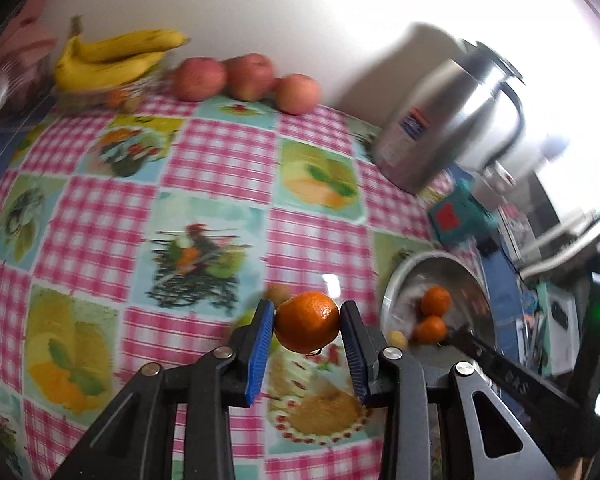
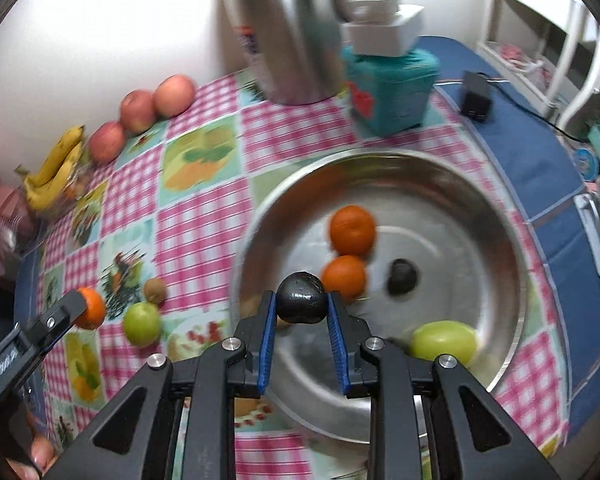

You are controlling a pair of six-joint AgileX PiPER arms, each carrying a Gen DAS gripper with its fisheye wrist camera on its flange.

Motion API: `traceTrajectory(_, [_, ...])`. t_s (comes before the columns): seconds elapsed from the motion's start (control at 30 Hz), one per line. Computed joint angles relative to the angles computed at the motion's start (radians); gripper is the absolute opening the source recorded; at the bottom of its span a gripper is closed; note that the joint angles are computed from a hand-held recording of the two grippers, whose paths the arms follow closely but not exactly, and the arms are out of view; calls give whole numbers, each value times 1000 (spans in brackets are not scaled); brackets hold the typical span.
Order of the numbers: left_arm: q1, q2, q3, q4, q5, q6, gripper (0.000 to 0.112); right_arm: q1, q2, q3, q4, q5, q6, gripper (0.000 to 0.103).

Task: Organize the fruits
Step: 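Carry the plum into the tray with the right gripper while the left gripper grasps the mandarin orange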

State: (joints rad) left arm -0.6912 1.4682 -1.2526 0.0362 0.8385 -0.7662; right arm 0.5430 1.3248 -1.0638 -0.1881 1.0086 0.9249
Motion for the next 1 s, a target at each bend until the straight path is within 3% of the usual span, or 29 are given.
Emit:
traceTrajectory(0.43, [-254,202,-210,102,38,-3,37,-142,-111,71,-15,31,-32,26])
traceTrajectory(1.0, [-276,301,-233,62,20,49,37,-230,-74,98,25,44,-89,27])
